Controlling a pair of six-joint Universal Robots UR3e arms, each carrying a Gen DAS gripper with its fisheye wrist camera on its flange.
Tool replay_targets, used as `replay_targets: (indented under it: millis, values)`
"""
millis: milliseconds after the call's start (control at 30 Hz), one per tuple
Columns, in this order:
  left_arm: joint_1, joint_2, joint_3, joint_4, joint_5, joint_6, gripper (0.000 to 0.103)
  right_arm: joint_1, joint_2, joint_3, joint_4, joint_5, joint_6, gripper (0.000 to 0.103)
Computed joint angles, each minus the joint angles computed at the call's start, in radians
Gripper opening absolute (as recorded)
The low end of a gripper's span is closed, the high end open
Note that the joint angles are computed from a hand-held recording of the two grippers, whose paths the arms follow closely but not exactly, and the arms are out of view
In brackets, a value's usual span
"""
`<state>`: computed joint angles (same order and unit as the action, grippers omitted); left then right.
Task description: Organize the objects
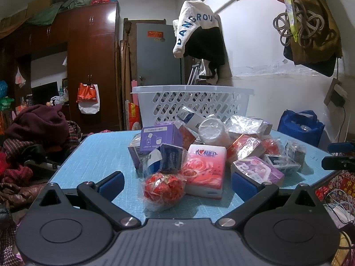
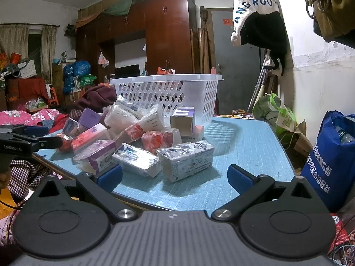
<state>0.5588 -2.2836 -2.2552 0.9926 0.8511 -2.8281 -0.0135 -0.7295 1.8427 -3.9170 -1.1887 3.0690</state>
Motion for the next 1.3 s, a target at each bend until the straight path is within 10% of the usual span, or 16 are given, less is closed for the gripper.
replay_targets:
  millis: [1000,1300]
  values:
    - [-0.018,-0.003,0.004,0.001,0.034,0.025,0.103,0.004,0.000,-0.005,0.009,-0.010,-0.003,0.103]
    - [0.006,-0.125,0.077,0.257,0.009,-0.079,0.103,-0.032,0.163,-0.080,-0.337,0.024,0.135,0.103]
